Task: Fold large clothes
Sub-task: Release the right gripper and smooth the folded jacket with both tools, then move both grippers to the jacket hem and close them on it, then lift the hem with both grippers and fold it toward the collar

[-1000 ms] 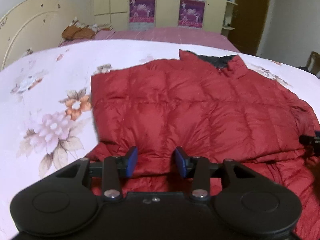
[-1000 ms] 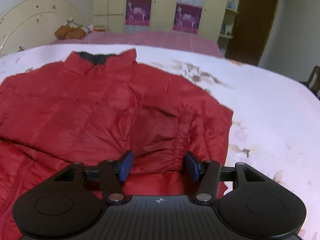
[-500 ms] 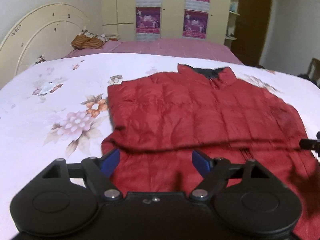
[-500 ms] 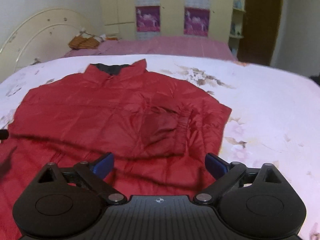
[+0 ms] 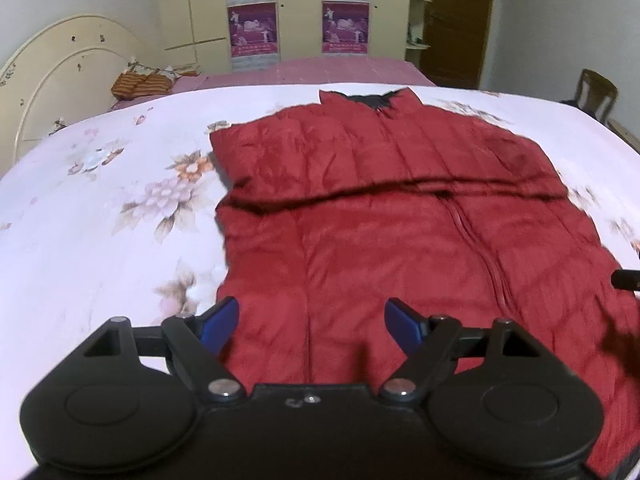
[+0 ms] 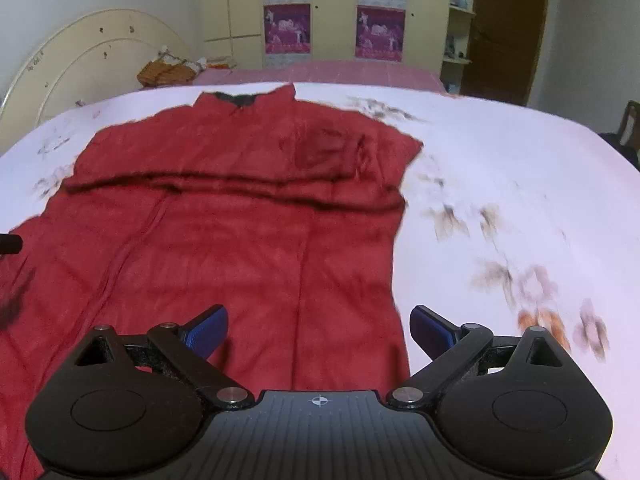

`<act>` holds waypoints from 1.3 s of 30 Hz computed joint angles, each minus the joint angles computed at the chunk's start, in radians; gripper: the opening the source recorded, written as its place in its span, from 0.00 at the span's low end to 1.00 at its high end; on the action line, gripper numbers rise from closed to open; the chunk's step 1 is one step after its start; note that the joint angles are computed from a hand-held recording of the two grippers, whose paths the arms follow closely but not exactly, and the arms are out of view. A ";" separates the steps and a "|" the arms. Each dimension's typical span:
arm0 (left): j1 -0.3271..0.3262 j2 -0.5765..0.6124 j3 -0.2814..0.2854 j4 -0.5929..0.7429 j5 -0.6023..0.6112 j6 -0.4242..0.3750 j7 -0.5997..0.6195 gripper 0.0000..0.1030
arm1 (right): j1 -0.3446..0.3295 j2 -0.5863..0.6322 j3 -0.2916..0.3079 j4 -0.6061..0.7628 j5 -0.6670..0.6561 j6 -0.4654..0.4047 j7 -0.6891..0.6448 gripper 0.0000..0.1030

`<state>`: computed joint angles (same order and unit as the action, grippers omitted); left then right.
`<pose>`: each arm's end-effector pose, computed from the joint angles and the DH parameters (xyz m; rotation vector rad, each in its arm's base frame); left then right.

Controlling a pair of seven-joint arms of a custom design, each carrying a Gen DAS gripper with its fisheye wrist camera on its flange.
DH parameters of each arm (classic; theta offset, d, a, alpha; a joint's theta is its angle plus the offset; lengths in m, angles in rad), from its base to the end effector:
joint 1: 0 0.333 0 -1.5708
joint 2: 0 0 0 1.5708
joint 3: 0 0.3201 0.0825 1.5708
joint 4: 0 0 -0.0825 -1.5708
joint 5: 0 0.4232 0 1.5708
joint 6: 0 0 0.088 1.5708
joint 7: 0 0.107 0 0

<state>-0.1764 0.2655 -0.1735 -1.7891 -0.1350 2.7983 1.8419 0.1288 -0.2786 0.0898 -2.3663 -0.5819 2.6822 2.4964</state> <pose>0.6757 -0.2283 0.4791 -1.3396 2.2273 -0.8679 0.5137 0.1337 0.4811 -1.5814 2.0447 -0.7235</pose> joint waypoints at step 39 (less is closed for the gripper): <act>0.120 -0.265 0.037 -0.292 -0.760 -0.281 0.516 0.06 | 0.101 -0.313 0.039 -0.260 0.242 -0.072 0.164 0.11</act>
